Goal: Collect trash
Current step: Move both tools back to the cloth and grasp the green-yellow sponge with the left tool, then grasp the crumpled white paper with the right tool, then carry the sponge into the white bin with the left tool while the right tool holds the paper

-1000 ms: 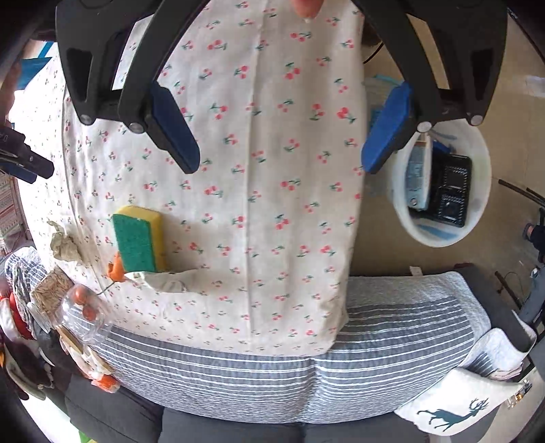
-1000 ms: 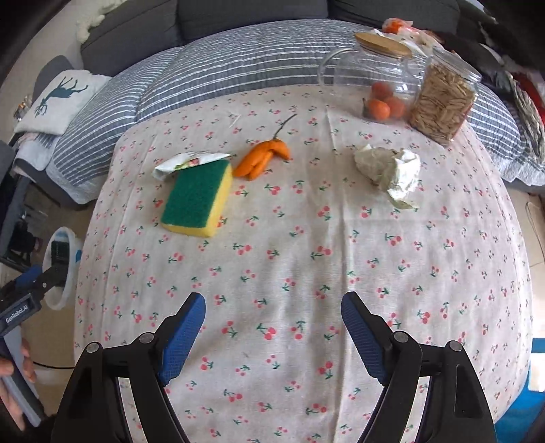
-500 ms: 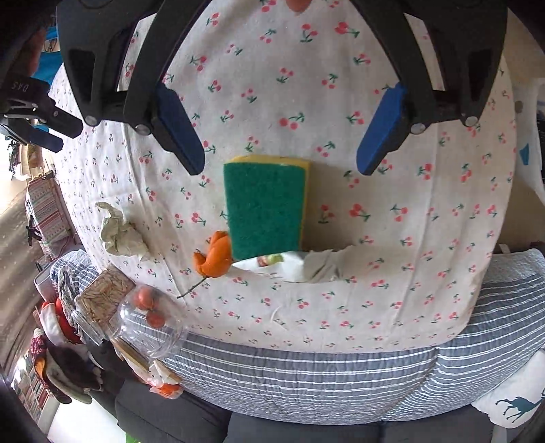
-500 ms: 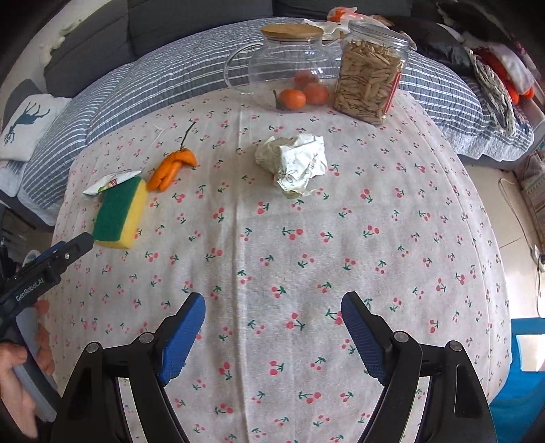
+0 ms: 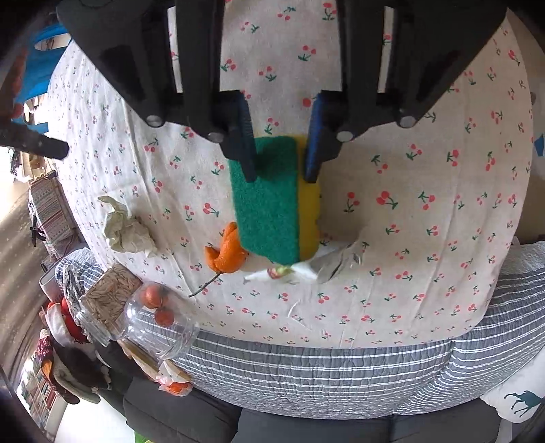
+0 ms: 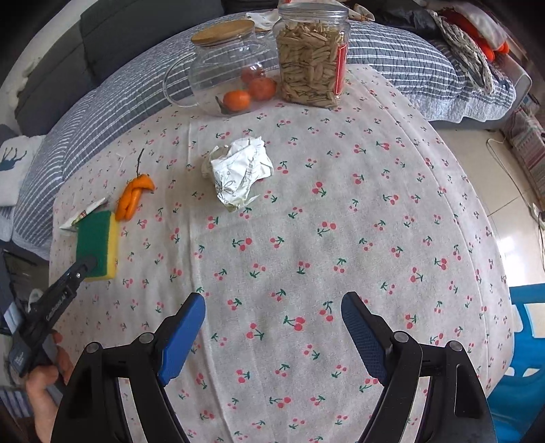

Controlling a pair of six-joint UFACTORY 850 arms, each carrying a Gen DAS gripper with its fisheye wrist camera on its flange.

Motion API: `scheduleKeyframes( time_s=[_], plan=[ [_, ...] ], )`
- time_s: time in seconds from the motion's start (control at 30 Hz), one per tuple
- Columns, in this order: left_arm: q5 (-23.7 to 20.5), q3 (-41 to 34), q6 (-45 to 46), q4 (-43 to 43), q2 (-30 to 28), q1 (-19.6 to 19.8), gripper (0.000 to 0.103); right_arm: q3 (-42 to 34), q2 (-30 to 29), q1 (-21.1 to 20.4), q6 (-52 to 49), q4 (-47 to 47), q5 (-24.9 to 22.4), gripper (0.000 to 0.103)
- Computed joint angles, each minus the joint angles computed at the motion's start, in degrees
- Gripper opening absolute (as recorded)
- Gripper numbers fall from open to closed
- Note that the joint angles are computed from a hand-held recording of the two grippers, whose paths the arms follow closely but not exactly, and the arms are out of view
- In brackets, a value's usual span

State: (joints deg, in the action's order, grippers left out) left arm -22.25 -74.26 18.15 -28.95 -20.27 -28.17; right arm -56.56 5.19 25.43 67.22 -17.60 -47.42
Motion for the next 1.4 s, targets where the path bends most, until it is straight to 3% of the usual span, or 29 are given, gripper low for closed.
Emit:
scheduleKeyframes(
  time_s=[0.17, 0.3, 0.37, 0.6, 0.77, 0.87, 0.9, 1.03, 1.4],
  plan=[
    [-3.81, 1.12, 3.82, -1.25, 2.06, 0.89, 0.02, -1.23, -2.17, -3.34, -3.64, 1.77, 3.7, 0.084],
    [-5.14, 1.86, 5.07, -1.98, 3.17, 1.84, 0.018, 1.06, -1.89, -4.53, -2.07, 0.13, 12.17, 0.083],
    [-5.94, 2.3, 7.49, -5.18, 3.93, 2.7, 0.018, 0.42, -3.29, -5.54, -3.69, 1.84, 12.6, 0.082],
    [-7.27, 4.17, 14.56, -14.4, 7.2, 4.65, 0.018, -0.97, -5.58, -6.67, -0.23, -5.07, 15.81, 0.08],
    [-6.73, 5.02, 13.27, -13.53, 7.9, 5.71, 0.018, -1.71, -8.1, -7.19, -1.68, -4.21, 19.06, 0.068],
    [-6.76, 5.42, 11.56, -12.05, 8.03, 6.34, 0.018, -1.74, -9.06, -7.56, -3.87, -2.79, 21.85, 0.048],
    [-6.75, 5.68, 11.27, -11.8, 8.27, 6.58, 0.018, -1.7, -9.2, -7.61, -3.94, -2.64, 22.27, 0.034],
    [-6.45, 6.97, 11.47, -12.59, 9.61, 7.92, 0.018, -1.34, -9.0, -7.55, -5.0, -1.3, 22.49, 0.027],
    [-5.34, 10.22, 13.18, -13.13, 13.68, 13.26, 0.018, -0.98, -3.66, -1.81, -8.95, 0.44, 17.3, 0.026]
  ],
)
